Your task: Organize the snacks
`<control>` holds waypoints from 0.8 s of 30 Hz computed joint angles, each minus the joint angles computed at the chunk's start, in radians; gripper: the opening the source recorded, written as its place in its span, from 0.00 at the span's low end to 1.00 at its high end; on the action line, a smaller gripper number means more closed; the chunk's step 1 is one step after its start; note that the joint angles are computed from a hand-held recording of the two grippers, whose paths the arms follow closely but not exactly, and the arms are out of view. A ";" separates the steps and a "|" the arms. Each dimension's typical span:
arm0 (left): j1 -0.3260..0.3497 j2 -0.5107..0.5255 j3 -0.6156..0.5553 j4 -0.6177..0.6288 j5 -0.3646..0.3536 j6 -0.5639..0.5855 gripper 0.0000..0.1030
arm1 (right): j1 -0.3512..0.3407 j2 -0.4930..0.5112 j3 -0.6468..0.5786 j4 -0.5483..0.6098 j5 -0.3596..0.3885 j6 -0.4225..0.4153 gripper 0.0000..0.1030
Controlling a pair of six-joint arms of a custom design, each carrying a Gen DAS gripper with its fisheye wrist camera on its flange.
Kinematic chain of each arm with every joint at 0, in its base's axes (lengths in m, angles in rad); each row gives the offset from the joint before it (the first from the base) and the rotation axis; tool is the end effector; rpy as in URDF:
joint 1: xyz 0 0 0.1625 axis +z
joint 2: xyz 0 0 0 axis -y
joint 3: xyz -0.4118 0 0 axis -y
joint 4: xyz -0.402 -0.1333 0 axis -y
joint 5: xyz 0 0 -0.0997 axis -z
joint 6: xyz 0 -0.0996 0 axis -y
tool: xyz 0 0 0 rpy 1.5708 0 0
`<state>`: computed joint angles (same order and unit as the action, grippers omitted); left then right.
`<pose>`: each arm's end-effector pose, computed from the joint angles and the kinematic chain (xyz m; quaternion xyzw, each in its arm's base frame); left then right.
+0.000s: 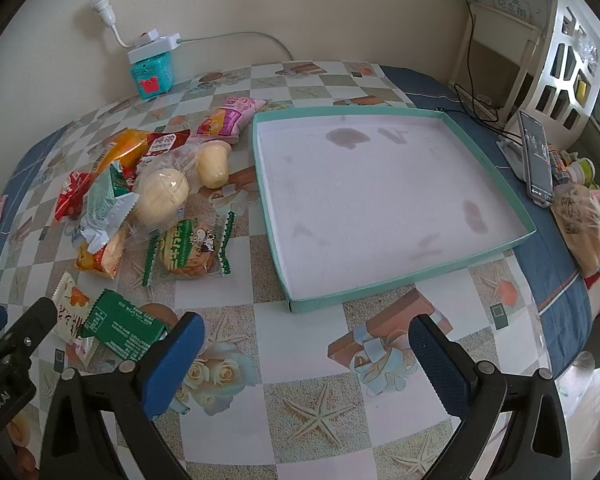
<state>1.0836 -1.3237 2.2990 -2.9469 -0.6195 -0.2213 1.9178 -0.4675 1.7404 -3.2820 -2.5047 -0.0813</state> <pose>-0.0168 -0.4897 0.2146 0.0251 0.8756 -0.3216 0.3595 0.2544 -0.5471 -0.0475 0.0896 -0.8725 0.2506 0.4098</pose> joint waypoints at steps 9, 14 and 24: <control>0.004 -0.004 0.004 -0.020 -0.021 -0.005 1.00 | -0.001 0.004 -0.001 -0.009 -0.001 -0.004 1.00; 0.001 -0.006 0.008 -0.040 -0.024 0.001 1.00 | 0.000 0.002 0.000 -0.007 -0.001 -0.002 1.00; 0.008 -0.011 0.006 -0.046 -0.020 -0.019 1.00 | -0.001 0.003 -0.001 -0.011 -0.001 -0.004 1.00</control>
